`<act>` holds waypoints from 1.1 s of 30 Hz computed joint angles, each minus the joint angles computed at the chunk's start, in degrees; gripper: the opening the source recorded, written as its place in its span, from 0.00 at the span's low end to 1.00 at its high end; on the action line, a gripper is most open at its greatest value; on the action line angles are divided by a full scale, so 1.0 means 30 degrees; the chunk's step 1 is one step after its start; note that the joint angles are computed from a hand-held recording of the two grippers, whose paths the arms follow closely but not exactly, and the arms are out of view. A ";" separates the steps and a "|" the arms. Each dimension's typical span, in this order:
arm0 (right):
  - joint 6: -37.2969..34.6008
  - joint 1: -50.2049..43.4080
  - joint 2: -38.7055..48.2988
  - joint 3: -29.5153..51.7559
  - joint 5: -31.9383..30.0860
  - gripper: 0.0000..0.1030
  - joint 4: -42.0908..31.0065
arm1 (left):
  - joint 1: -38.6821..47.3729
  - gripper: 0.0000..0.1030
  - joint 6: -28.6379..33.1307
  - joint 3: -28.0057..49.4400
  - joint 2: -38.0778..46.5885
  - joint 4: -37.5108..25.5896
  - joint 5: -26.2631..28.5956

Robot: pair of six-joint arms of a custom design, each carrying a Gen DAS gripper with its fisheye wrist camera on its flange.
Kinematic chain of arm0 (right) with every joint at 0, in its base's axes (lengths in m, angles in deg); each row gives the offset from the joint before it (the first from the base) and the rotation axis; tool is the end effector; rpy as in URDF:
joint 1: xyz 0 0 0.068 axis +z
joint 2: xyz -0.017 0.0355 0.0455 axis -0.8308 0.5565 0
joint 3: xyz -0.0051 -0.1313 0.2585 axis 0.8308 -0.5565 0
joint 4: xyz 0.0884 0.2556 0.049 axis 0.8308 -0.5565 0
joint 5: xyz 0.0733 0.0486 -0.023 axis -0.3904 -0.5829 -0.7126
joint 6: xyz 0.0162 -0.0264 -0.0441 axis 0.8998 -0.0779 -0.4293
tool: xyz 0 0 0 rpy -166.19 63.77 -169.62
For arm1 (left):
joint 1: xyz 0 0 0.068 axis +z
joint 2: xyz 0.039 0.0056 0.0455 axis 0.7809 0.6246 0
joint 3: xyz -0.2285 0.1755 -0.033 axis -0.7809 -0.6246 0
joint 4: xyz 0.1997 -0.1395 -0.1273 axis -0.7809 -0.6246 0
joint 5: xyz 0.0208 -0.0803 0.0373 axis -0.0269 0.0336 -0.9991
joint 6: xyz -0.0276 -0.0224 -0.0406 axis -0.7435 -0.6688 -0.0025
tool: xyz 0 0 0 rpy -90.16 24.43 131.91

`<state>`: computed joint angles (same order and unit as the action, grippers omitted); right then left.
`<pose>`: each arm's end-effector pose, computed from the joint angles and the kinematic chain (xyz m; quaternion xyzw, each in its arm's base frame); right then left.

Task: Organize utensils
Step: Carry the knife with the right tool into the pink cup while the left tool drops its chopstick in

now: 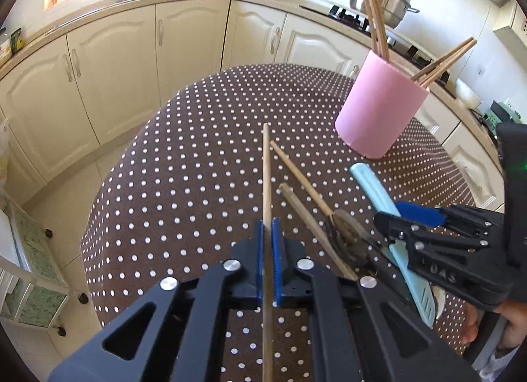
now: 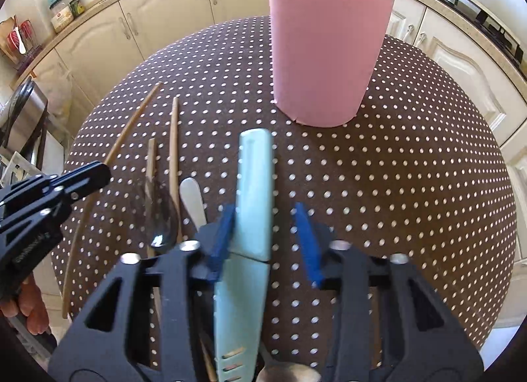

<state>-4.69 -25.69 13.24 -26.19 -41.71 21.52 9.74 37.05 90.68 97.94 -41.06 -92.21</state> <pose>0.2221 0.1232 0.1659 -0.0118 0.9673 0.0345 0.2510 0.2347 -0.2039 0.1545 0.1112 0.9345 -0.1488 0.3037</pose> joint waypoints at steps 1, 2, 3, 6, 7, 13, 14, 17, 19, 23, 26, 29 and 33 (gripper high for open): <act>-0.0174 -0.0215 0.0210 0.0313 -0.0118 0.25 -0.0091 | 0.0228 0.05 0.0171 -0.0031 -0.0064 0.0149 0.0171; -0.0374 -0.0500 0.0287 0.0460 -0.0407 0.24 -0.0026 | 0.0267 0.05 0.0200 -0.0070 -0.0182 0.0261 0.0150; -0.0496 -0.0670 0.0278 0.0456 -0.0566 0.23 0.0121 | 0.0299 0.05 0.0218 -0.0254 -0.0468 0.0461 0.0097; -0.0566 -0.1008 -0.0408 -0.0354 -0.0932 0.20 0.1005 | 0.0386 0.05 0.0380 -0.0806 -0.1452 0.1077 0.0018; -0.0535 -0.1056 -0.0707 -0.0724 -0.1061 0.20 0.1437 | 0.0266 0.05 0.0373 -0.0963 -0.1772 0.1233 -0.0161; -0.0361 -0.0716 -0.4198 -0.3060 -0.0559 0.20 0.2635 | -0.0033 0.05 0.0622 -0.2142 -0.3821 0.2695 -0.0727; -0.0321 -0.0746 -0.4956 -0.3335 -0.0484 0.20 0.2610 | -0.0106 0.05 0.0644 -0.2277 -0.4087 0.2993 -0.0766; -0.0334 -0.0761 -0.7210 -0.4019 -0.0230 0.20 0.2554 | -0.0439 0.05 0.0955 -0.2590 -0.4918 0.3605 -0.1087; -0.0266 -0.0723 -0.8717 -0.4336 -0.0051 0.20 0.2370 | -0.0894 0.05 0.1134 -0.2555 -0.5133 0.4055 -0.1308; -0.0310 -0.0689 -1.1264 -0.4742 0.0354 0.20 0.1720 | -0.1727 0.05 0.1551 -0.2676 -0.5551 0.4789 -0.1603; -0.0133 -0.0365 -1.2914 -0.5033 0.0941 0.20 0.1438 | -0.2236 0.05 0.1847 -0.2458 -0.5502 0.5025 -0.1742; 0.0823 0.1330 -1.3380 -0.4988 0.2468 0.20 0.1462 | -0.2699 0.05 0.2125 -0.2313 -0.5372 0.5504 -0.1938; 0.1051 0.1932 -1.3816 -0.4753 0.3019 0.20 0.1558 | -0.3053 0.05 0.2430 -0.1893 -0.5070 0.5711 -0.2235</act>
